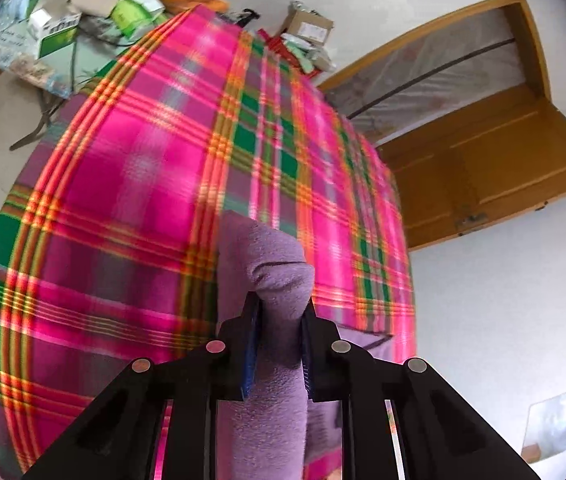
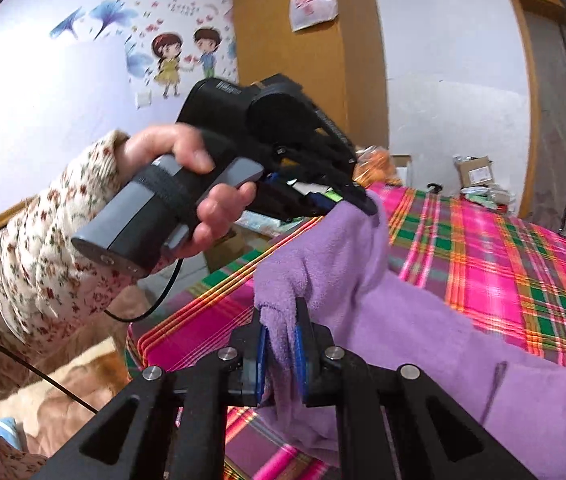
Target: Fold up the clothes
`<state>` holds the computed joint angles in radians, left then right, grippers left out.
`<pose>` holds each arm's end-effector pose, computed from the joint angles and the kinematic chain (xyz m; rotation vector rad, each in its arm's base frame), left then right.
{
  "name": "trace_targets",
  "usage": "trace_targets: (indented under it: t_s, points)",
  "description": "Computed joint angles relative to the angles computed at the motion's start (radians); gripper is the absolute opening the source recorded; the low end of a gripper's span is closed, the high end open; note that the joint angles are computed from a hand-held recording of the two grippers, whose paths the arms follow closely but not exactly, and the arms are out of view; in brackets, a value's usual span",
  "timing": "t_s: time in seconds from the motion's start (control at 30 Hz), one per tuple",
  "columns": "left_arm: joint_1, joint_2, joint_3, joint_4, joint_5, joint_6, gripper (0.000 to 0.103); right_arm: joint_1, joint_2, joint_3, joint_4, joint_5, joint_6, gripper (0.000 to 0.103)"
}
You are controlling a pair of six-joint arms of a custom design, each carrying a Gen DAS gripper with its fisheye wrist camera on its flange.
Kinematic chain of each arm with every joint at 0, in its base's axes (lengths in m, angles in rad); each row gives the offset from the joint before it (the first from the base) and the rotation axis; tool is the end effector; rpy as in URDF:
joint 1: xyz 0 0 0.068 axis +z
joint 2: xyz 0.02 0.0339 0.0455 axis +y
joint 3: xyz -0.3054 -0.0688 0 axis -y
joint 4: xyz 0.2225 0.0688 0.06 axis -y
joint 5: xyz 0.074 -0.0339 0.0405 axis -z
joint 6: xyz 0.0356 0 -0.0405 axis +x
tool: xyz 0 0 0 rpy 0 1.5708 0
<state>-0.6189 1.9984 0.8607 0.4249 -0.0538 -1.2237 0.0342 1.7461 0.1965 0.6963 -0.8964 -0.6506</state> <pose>0.3085 -0.2174 0.1430 -0.7580 2.3285 -0.8521 0.2002 0.0347 0.1205 -1.0671 1.8604 0.7270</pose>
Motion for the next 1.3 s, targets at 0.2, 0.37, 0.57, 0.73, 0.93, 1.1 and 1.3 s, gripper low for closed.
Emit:
trace_targets:
  t_s: [0.2,0.37,0.57,0.73,0.93,1.1,1.3]
  points:
    - [-0.037,0.007,0.107,-0.054,-0.021,0.022,0.019,-0.193,-0.11,0.061,-0.213,-0.11,-0.105,0.012]
    - [-0.073,0.031,0.212,-0.097,-0.044,0.052,0.019,-0.325,-0.136,0.139,-0.399,-0.186,-0.204,0.012]
    - [-0.102,0.078,0.324,-0.115,-0.039,0.073,0.019,-0.461,-0.112,0.199,-0.544,-0.253,-0.311,0.012]
    - [-0.117,0.131,0.439,-0.164,-0.023,0.098,0.019,-0.535,-0.089,0.261,-0.634,-0.287,-0.35,0.012]
    - [-0.118,0.215,0.619,-0.26,0.019,0.125,0.019,-0.605,-0.049,0.334,-0.669,-0.304,-0.329,0.012]
    - [-0.117,0.296,0.775,-0.329,0.056,0.138,0.019,-0.661,-0.018,0.377,-0.637,-0.309,-0.266,0.012]
    - [-0.123,0.408,1.012,-0.463,0.098,0.166,0.019,-0.7,0.026,0.414,-0.565,-0.284,-0.174,0.012]
